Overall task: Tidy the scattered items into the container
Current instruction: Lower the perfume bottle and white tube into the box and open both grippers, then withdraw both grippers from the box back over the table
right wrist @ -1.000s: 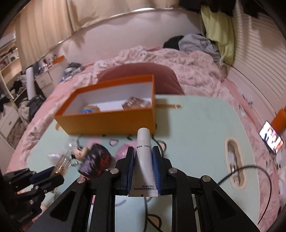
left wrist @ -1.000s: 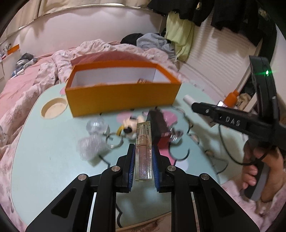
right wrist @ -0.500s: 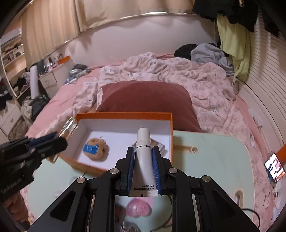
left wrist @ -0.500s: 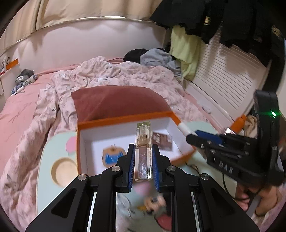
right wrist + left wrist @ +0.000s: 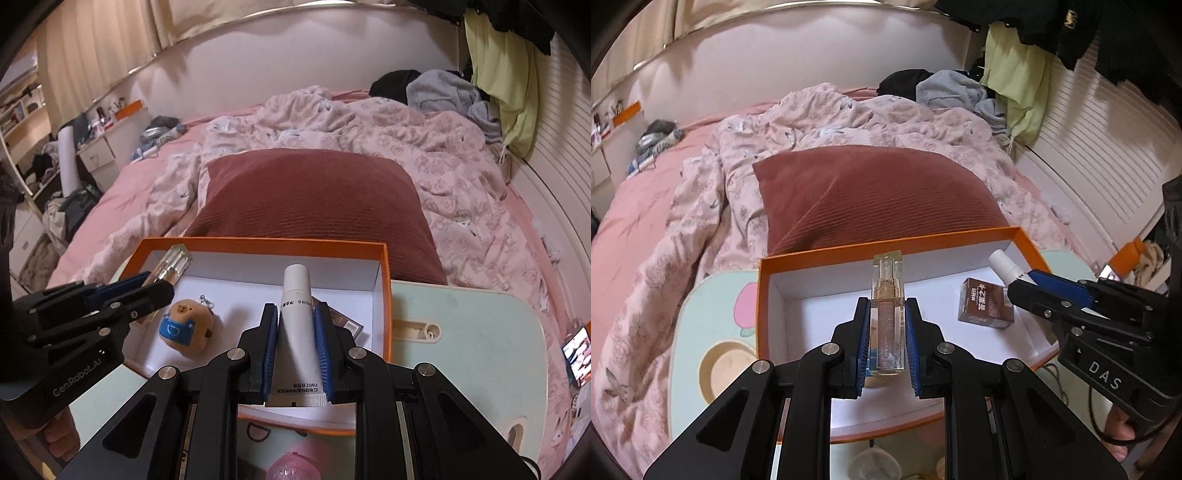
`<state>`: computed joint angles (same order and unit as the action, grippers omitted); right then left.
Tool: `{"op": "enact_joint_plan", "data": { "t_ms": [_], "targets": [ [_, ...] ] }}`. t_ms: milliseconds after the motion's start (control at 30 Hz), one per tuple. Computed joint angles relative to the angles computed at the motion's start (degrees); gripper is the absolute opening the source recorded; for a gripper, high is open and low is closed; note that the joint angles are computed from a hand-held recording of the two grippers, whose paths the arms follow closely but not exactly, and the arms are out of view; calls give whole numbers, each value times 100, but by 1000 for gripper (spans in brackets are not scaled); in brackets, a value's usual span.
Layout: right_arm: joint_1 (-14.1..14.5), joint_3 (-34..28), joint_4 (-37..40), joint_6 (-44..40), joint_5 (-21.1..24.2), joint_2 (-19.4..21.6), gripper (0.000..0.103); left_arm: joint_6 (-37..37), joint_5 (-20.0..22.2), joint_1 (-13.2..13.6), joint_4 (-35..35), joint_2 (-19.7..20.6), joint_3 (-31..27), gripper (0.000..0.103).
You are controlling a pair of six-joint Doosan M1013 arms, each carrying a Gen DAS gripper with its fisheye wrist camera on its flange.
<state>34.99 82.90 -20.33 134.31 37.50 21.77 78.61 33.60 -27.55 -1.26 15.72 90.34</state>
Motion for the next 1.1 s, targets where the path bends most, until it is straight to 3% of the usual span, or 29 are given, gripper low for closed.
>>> {"op": "enact_joint_plan", "data": {
  "t_ms": [67,133,167,233,533,567,633,700,900,1100],
  "targets": [
    [-33,-5,91,12,-22,-4,20,120,-20,69,-390,9,-11,24],
    [-71,-9,265,-5,-35,-20,27,259,-124,137,-749,-10,19,31],
    [-73,22,229,71,-82,-48,34,234,-167,146,-784,-33,45,34],
    [-47,98,38,257,-164,-118,35,157,-234,144,-687,-94,106,44],
    [207,729,-541,876,-473,-686,36,123,-541,46,-428,-641,668,46],
    [286,848,-716,1022,-470,-780,39,72,-588,3,-312,-737,782,49],
    [451,1070,-1092,1332,-400,-942,45,-171,-656,-118,113,-937,1021,65],
    [617,1245,-1330,1472,-200,-1054,50,-574,-724,-281,665,-1137,1281,68],
    [875,1746,-1177,1719,99,-1217,50,-1153,-706,-635,1007,-1522,1931,68],
    [1071,1816,-1174,1654,475,-1058,51,-2489,-470,-906,2114,-1490,2185,68]
  ]
}}
